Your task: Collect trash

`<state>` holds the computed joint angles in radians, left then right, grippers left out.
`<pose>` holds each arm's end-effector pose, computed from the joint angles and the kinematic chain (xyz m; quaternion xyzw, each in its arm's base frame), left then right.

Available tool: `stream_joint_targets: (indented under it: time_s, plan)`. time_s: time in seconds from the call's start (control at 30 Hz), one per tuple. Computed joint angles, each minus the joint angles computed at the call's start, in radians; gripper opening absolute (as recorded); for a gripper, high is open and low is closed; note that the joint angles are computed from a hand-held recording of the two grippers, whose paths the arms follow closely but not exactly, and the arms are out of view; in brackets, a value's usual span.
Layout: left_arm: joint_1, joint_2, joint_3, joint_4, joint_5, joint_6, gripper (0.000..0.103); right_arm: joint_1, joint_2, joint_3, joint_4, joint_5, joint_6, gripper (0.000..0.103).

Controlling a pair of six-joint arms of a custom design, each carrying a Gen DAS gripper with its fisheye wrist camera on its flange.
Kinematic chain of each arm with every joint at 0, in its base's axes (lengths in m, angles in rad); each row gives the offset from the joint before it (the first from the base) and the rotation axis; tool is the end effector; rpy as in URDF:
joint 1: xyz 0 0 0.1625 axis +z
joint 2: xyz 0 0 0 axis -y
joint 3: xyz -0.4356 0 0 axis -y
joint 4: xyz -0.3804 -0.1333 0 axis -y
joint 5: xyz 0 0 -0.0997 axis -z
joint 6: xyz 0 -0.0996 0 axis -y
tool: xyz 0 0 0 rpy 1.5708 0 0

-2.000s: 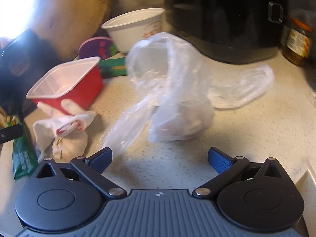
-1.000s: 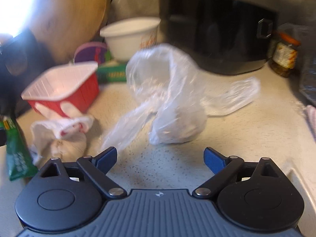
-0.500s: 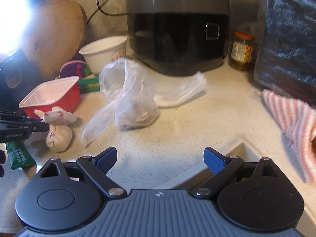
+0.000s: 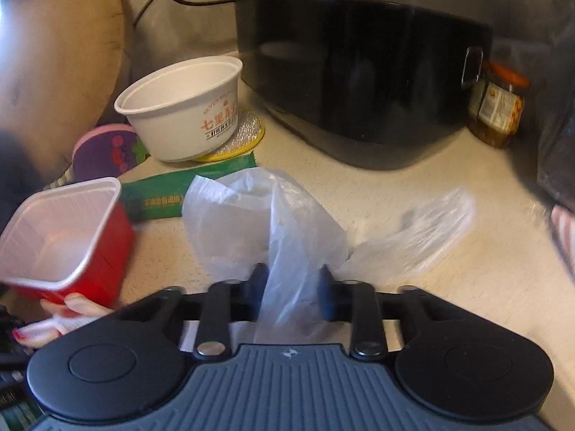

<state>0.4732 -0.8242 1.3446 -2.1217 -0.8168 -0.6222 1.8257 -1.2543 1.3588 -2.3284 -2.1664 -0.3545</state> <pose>-0.5560 -0.5110 0.2236 0.2134 0.9048 -0.2882 0.2294 0.2371 -0.6029 0.5319 0.1819 -0.8920 0.2924 0.2928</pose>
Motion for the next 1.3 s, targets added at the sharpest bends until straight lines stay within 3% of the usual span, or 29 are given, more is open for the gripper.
stream_joint_targets:
  time_s: [0.03, 0.07, 0.2, 0.4, 0.6, 0.7, 0.8, 0.97, 1.1, 1.2, 1.3]
  plan:
    - [0.006, -0.003, 0.0, -0.02, -0.024, -0.004, 0.015, 0.006, -0.008, 0.005, 0.001, 0.0, 0.025, 0.013]
    - [0.013, -0.008, 0.006, -0.052, -0.053, -0.014, 0.014, 0.013, -0.023, 0.011, 0.011, 0.007, 0.056, 0.011]
    - [0.011, -0.008, 0.027, -0.148, -0.062, 0.026, 0.011, 0.048, -0.097, 0.029, 0.044, 0.021, 0.148, 0.01]
    - [-0.02, 0.018, 0.02, -0.305, -0.076, 0.167, 0.008, 0.112, -0.214, 0.058, 0.05, -0.023, 0.177, 0.009]
    - [-0.085, 0.059, -0.023, -0.407, -0.062, 0.255, 0.007, 0.142, -0.39, 0.162, 0.057, -0.102, 0.198, 0.009]
    - [-0.12, 0.077, -0.064, -0.382, -0.088, 0.256, 0.007, 0.149, -0.487, 0.229, 0.064, -0.151, 0.234, 0.009]
    - [-0.162, 0.102, -0.098, -0.317, -0.077, 0.294, 0.007, 0.124, -0.587, 0.295, 0.088, -0.135, 0.274, 0.009]
    - [-0.189, 0.082, -0.083, -0.148, -0.074, 0.171, 0.011, 0.064, -0.665, 0.354, 0.135, -0.067, 0.319, 0.009]
    - [-0.185, 0.024, -0.028, -0.013, -0.022, 0.012, 0.012, 0.036, -0.633, 0.354, 0.128, -0.003, 0.29, 0.009]
    - [-0.178, -0.018, 0.019, 0.024, 0.057, -0.026, 0.012, 0.032, -0.563, 0.327, 0.101, 0.031, 0.234, 0.009]
    - [-0.152, -0.044, 0.027, 0.049, 0.051, -0.046, 0.013, 0.027, -0.458, 0.271, 0.05, 0.053, 0.173, 0.009]
